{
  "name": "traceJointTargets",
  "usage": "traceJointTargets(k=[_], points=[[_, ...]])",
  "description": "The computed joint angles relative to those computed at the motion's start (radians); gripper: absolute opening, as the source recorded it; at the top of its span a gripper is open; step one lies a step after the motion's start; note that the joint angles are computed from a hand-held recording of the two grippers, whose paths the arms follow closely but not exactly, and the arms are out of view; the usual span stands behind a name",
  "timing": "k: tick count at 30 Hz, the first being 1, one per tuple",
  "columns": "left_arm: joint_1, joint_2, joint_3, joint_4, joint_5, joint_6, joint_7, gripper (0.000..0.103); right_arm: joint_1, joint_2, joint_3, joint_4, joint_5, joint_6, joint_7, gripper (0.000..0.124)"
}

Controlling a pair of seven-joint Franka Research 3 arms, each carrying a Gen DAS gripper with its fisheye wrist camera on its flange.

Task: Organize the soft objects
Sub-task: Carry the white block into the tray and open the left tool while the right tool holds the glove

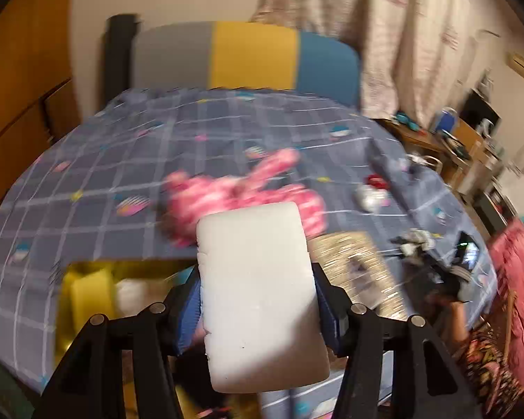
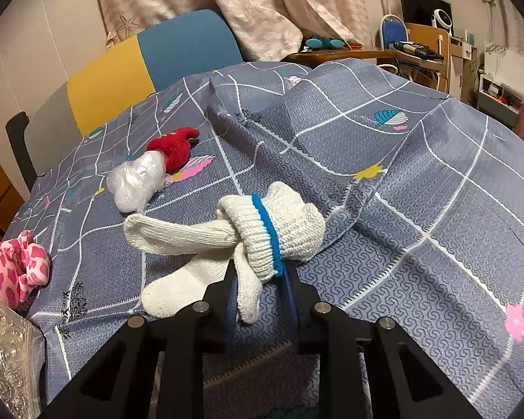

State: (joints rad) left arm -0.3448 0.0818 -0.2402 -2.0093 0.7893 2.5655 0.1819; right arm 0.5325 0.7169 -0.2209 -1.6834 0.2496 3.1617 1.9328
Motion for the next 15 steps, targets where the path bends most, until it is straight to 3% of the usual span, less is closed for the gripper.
traceJointTargets(k=[6, 15], points=[[0.056, -0.162, 0.002, -0.27, -0.065, 0.06, -0.072, 0.058, 0.073, -0.018, -0.085, -0.022, -0.024, -0.011, 0.024, 0.022], [0.07, -0.174, -0.027, -0.431, -0.211, 0.183, 0.007, 0.058, 0.141, -0.116, -0.14, -0.142, -0.016, 0.046, 0.047, 0.022]])
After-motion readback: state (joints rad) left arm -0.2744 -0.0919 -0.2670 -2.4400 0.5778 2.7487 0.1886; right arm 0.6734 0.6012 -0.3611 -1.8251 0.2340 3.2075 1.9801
